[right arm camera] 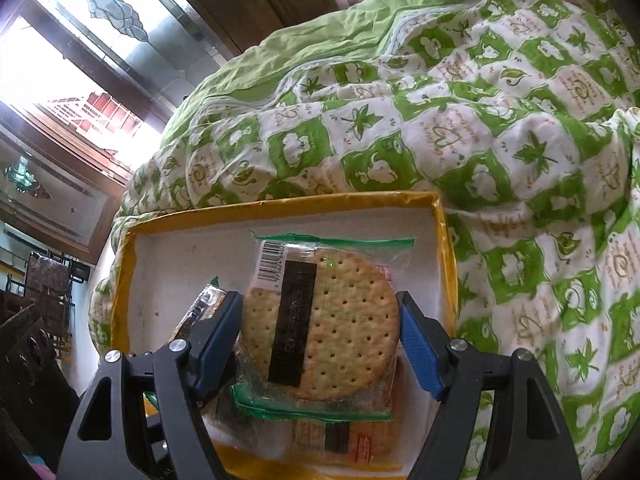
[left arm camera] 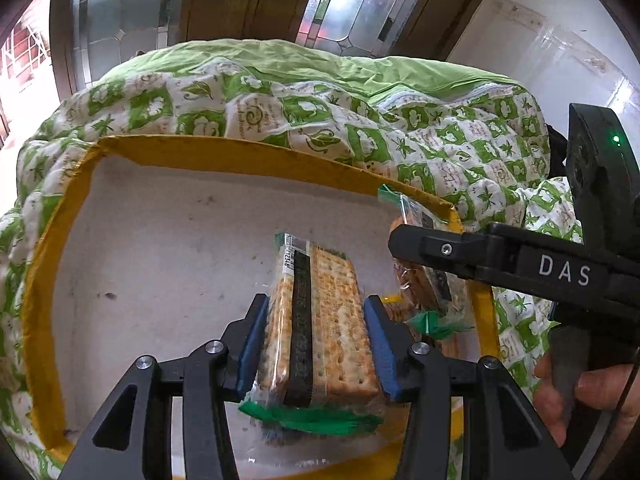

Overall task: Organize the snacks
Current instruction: 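Lower both packs into the yellow-rimmed box and open both grippers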

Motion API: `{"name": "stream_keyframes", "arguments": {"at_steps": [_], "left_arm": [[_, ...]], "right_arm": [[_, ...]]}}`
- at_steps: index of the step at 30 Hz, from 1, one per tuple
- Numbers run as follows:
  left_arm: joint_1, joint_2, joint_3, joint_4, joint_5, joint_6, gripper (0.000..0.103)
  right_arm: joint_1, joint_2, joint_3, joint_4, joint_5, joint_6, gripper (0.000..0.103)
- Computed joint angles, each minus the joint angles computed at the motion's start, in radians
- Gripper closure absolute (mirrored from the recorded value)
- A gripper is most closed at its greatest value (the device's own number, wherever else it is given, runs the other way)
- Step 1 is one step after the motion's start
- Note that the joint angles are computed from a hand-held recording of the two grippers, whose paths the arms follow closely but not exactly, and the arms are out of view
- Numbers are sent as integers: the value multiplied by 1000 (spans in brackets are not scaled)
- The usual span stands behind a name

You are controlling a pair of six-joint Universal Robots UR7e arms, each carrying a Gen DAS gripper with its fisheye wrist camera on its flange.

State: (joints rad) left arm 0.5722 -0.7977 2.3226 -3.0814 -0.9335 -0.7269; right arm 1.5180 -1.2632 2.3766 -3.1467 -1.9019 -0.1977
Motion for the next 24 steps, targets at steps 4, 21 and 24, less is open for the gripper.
{"name": "stream_keyframes", "arguments": {"at_steps": [4,21,24], "left_arm": [[15,23,-14,-23,-4,19,52],[23,28,-37,28,4,31,48],[17,25,-33,36,10,34,43]], "right_arm": [[-9,28,-24,1,-3,4,27],[2,72,-39,-62,-22,-20,26],[-3,58,-31,-52,-7,-20,24]]}}
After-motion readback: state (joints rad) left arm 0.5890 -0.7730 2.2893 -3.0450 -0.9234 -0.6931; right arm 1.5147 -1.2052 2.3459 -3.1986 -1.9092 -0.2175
